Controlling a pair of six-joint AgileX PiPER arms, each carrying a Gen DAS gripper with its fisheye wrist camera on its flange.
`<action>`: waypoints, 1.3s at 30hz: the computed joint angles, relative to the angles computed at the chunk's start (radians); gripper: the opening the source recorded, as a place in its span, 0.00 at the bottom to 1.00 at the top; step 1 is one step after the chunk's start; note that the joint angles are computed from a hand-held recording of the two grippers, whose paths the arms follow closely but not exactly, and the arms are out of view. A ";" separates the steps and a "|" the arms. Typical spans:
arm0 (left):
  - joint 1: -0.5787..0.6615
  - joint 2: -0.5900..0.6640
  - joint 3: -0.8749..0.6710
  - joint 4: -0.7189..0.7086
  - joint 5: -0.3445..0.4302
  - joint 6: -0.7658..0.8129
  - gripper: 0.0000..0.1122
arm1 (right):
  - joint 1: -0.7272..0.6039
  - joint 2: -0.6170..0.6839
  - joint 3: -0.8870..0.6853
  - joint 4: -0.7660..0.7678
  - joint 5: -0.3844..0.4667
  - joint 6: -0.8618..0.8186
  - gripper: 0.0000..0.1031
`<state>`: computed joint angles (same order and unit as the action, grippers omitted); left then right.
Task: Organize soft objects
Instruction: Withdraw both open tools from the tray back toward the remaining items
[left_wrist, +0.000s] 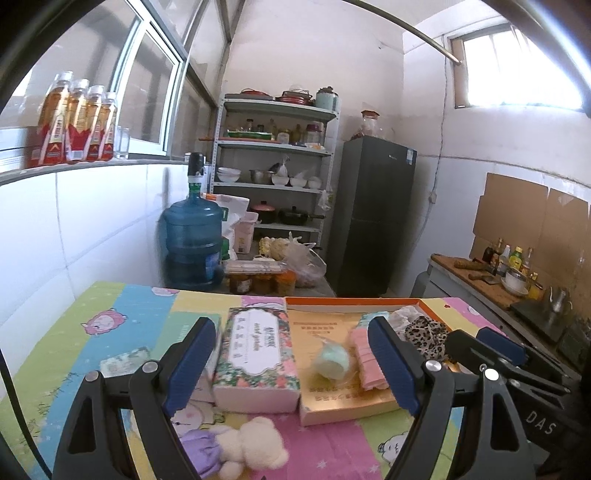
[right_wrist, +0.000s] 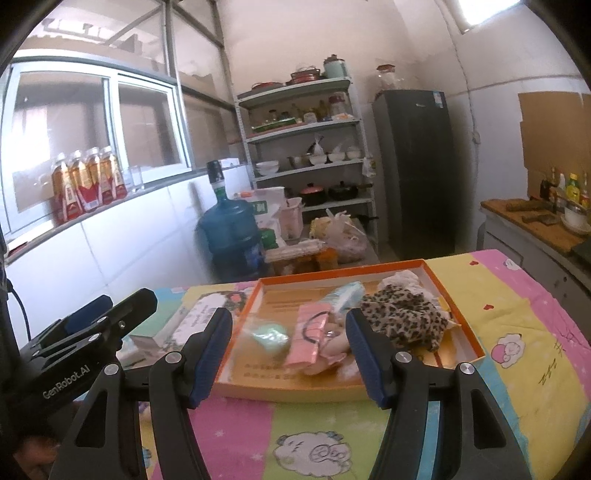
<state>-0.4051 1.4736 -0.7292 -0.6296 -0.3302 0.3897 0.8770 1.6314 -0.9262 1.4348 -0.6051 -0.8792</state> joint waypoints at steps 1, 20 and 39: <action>0.007 -0.011 0.011 0.014 0.001 -0.012 0.75 | 0.014 0.002 -0.005 0.008 -0.009 -0.006 0.64; 0.374 -0.308 0.248 0.919 0.038 -0.825 0.75 | 0.254 0.115 -0.197 0.146 -0.138 -0.133 0.64; 0.957 -0.332 0.334 1.807 -0.308 -1.501 0.75 | 0.382 0.317 -0.470 0.295 -0.188 -0.309 0.71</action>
<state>0.5516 1.1418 -0.3957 1.1775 -0.6386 -1.1109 1.2588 1.9487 -1.3960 1.7297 -0.7932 -1.1887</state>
